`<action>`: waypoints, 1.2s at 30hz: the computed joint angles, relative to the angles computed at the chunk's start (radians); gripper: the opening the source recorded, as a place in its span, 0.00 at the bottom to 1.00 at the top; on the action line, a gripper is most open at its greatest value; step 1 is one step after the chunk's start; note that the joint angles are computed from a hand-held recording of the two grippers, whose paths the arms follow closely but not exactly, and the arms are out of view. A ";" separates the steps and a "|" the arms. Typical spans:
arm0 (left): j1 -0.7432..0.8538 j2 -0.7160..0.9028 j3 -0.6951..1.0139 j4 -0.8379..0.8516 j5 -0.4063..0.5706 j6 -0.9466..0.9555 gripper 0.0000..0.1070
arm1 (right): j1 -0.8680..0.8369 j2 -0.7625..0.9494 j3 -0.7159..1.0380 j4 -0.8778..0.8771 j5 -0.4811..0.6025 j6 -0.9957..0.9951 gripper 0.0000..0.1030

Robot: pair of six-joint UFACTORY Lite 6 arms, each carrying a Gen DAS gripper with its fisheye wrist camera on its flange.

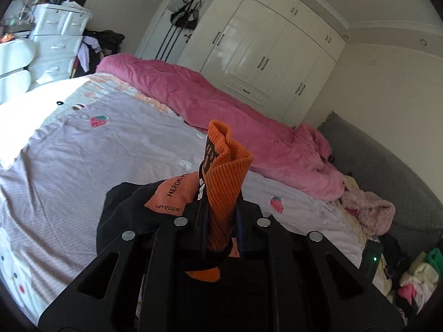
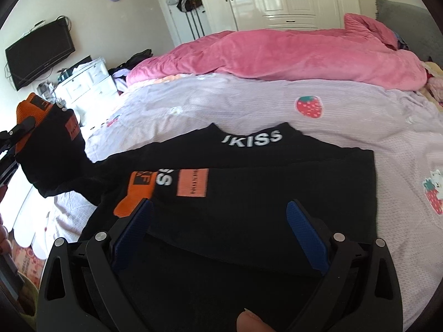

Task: Fold small clothes
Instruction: 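Fold the held sleeve across the shirt back and open the left tool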

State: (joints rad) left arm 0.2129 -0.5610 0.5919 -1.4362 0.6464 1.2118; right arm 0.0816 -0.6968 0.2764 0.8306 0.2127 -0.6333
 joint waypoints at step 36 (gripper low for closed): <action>-0.684 0.255 -0.067 -0.388 -0.321 0.365 0.40 | -0.854 0.045 0.003 0.323 0.494 -0.731 0.94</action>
State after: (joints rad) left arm -0.4712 -0.3063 0.5253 -1.8238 0.3257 1.5772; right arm -0.7728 -0.6521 0.2791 1.1536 0.7072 -1.3647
